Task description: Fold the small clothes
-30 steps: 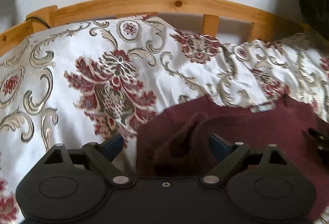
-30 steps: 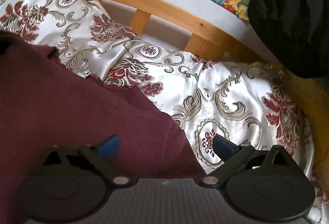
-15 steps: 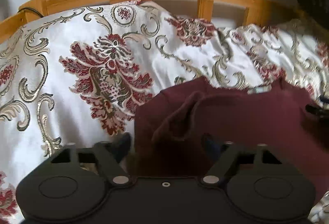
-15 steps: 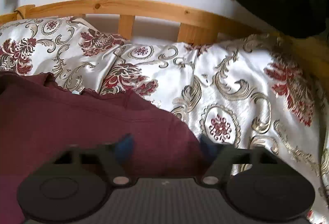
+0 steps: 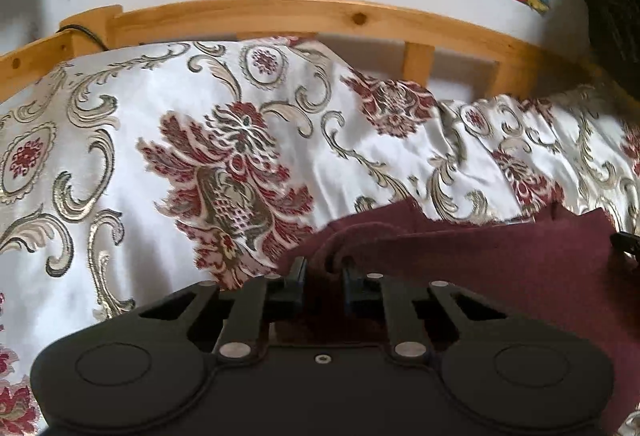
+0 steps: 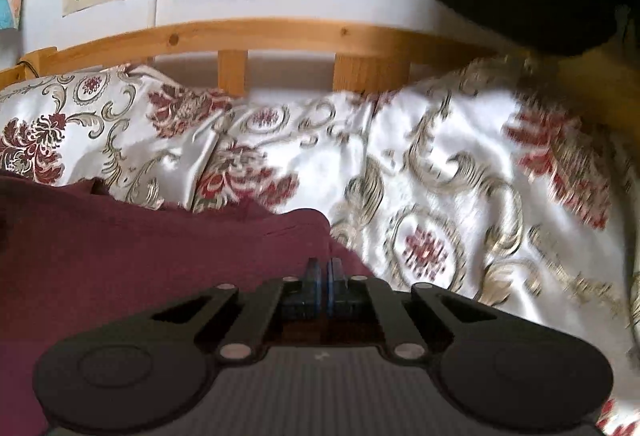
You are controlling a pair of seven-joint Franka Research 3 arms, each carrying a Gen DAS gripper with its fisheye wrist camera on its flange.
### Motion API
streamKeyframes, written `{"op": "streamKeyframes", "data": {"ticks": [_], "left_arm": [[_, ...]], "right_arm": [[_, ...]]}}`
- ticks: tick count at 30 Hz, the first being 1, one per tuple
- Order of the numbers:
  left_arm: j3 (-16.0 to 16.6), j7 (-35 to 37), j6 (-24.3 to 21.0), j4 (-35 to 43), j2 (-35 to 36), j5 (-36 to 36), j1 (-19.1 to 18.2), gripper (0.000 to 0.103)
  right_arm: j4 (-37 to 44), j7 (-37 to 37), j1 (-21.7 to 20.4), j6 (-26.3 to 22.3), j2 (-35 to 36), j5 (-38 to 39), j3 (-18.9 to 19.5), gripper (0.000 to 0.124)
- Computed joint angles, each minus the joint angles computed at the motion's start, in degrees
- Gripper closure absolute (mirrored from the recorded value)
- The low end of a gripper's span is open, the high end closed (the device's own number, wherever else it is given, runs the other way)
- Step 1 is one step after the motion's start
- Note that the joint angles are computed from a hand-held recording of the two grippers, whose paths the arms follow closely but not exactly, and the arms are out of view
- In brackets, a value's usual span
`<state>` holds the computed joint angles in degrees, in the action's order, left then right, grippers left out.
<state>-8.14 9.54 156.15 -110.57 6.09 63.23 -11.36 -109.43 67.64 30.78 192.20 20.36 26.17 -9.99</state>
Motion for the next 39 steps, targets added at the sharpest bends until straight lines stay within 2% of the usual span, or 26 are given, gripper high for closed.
{"op": "streamKeyframes", "data": {"ticks": [5, 7, 9, 15, 18, 22, 24, 26, 29, 30, 35, 38, 39], "left_arm": [[0.0, -0.4, 0.3, -0.3, -0.3, -0.2, 0.1, 0.085], [0.1, -1.8, 0.6, -0.4, -0.5, 1.3, 0.0, 0.085], [0.2, -3.5, 0.3, -0.1, -0.3, 2.7, 0.0, 0.084], [0.7, -3.3, 3.1, 0.5, 1.3, -1.1, 1.0, 0.081], [1.0, -3.9, 3.0, 0.4, 1.3, -2.8, 0.9, 0.066], [1.1, -4.4, 5.9, -1.5, -0.1, -4.3, 1.4, 0.043], [0.4, -0.7, 4.6, -1.6, 0.0, -6.5, 1.3, 0.041], [-0.6, 6.1, 2.2, -0.8, 0.9, -11.2, 1.1, 0.041], [-1.3, 14.0, -1.7, 1.0, 2.5, -16.6, 0.4, 0.041], [-1.0, 14.7, -1.8, 0.9, 2.5, -17.0, 0.2, 0.041], [-0.5, 13.8, 2.0, -2.9, -0.6, -17.6, -0.1, 0.041], [-1.7, 19.2, 5.1, -6.5, -2.9, -25.1, 0.7, 0.041], [-2.2, 21.6, 4.9, -7.2, -3.3, -27.9, 0.8, 0.041]], "right_arm": [[-0.3, -3.1, 6.0, 2.0, -0.2, 4.4, -5.8, 0.121], [-0.2, -4.5, 8.1, 1.1, -0.2, 6.7, -8.1, 0.121], [0.4, -4.7, 11.7, -1.0, 0.6, 8.5, -12.2, 0.121], [0.9, 0.0, 15.2, -3.8, 2.4, 5.3, -16.9, 0.121], [0.5, 2.1, 14.9, -3.8, 2.2, 3.4, -16.9, 0.121], [0.3, 4.6, 13.0, -4.0, 1.7, 0.7, -15.2, 0.120], [0.4, 6.2, 13.4, -4.7, 1.9, -0.5, -15.9, 0.117], [0.5, 7.7, 13.4, -5.7, 1.8, -1.7, -16.2, 0.111], [0.4, 9.4, 11.3, -6.6, 1.3, -3.6, -14.3, 0.101], [0.4, 9.9, 10.6, -6.8, 1.1, -4.1, -13.6, 0.096], [0.0, 11.8, 6.3, -7.4, 0.2, -7.3, -9.3, 0.086], [0.0, 12.9, 3.8, -8.0, -0.1, -9.1, -6.9, 0.076], [0.0, 13.2, 3.1, -8.2, -0.2, -9.8, -6.2, 0.072]]}}
